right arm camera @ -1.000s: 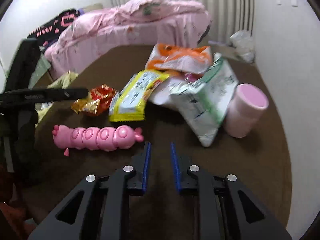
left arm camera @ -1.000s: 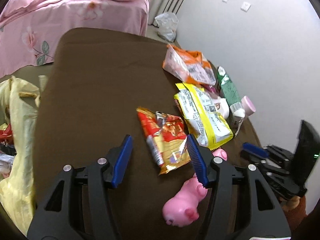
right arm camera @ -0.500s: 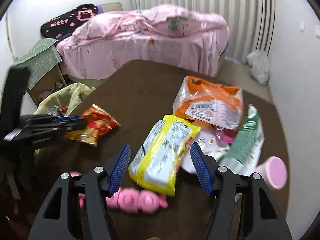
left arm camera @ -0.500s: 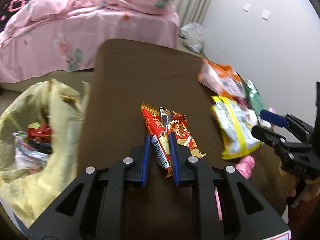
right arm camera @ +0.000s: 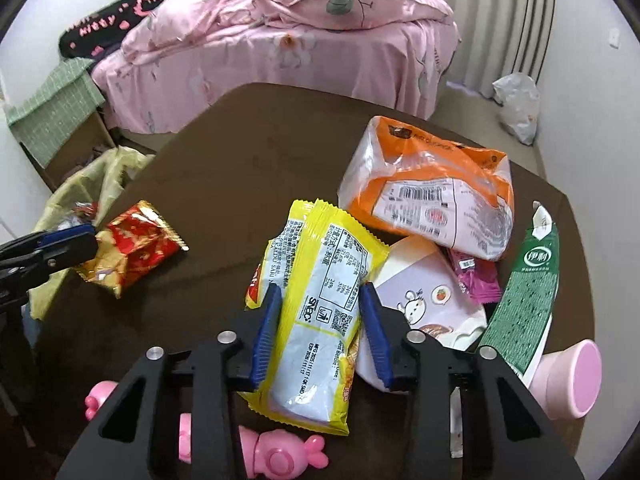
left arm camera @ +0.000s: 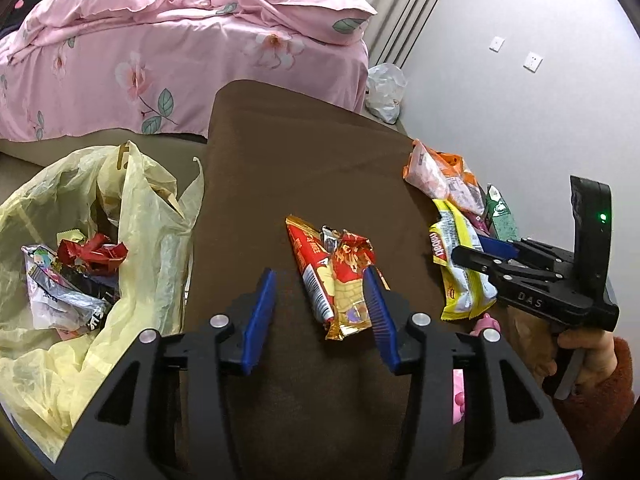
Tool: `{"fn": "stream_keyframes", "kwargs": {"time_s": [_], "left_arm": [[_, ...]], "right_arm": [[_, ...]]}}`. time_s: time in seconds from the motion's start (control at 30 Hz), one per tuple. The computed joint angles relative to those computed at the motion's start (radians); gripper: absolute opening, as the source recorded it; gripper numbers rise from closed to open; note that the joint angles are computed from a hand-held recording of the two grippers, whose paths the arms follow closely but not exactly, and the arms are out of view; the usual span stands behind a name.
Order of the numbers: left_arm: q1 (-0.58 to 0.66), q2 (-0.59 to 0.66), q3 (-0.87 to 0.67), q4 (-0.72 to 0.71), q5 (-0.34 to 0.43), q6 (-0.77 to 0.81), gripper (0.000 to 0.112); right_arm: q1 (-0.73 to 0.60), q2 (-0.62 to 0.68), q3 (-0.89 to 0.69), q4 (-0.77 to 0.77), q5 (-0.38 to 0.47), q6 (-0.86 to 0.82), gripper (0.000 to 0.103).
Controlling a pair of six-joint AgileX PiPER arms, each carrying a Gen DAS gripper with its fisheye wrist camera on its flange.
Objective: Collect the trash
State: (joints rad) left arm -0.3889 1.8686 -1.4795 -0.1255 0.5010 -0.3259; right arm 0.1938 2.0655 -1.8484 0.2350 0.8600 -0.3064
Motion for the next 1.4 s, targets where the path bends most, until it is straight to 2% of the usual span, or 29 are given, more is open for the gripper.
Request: {"fn": "stream_keyframes", "kwargs": {"time_s": [0.03, 0.27, 0.4, 0.5, 0.57, 0.6, 0.63, 0.67, 0.87, 1.13, 1.4], "left_arm": [[0.002, 0.001, 0.000, -0.013, 0.002, 0.012, 0.044], [-0.020, 0.007, -0.024, -0.010, 0.010, 0.038, 0.050], [-0.055, 0.052, -0.096, 0.078, 0.069, -0.029, 0.052], [-0.067, 0.086, -0.129, 0.099, 0.107, -0.069, 0.052], [-0.061, 0.088, -0.120, 0.089, 0.095, -0.087, 0.044], [-0.055, 0.087, -0.117, 0.054, 0.089, -0.065, 0.037], [-0.052, 0.084, -0.113, 0.043, 0.086, -0.059, 0.026], [-0.052, 0.080, -0.109, 0.050, 0.084, -0.066, 0.019], [-0.072, 0.011, -0.061, 0.119, 0.040, -0.101, 0.018], [-0.092, -0.086, -0.017, 0.220, 0.024, -0.163, 0.018], [-0.047, -0.239, 0.106, 0.352, -0.005, -0.301, 0.019]], "right_arm": [[-0.007, -0.009, 0.015, 0.022, -0.006, -0.019, 0.028], [-0.040, -0.156, 0.214, 0.165, -0.121, -0.152, 0.027], [-0.048, -0.228, 0.299, 0.215, -0.190, -0.192, 0.027], [-0.049, -0.248, 0.327, 0.237, -0.205, -0.214, 0.027], [-0.046, -0.255, 0.339, 0.235, -0.211, -0.221, 0.027], [-0.045, -0.258, 0.347, 0.237, -0.216, -0.227, 0.027], [-0.045, -0.263, 0.357, 0.243, -0.222, -0.233, 0.027], [-0.048, -0.268, 0.366, 0.250, -0.227, -0.241, 0.027], [-0.062, -0.295, 0.394, 0.273, -0.240, -0.246, 0.027], [-0.054, -0.350, 0.413, 0.305, -0.236, -0.255, 0.027], [0.048, -0.365, 0.325, 0.256, -0.226, -0.203, 0.027]]}}
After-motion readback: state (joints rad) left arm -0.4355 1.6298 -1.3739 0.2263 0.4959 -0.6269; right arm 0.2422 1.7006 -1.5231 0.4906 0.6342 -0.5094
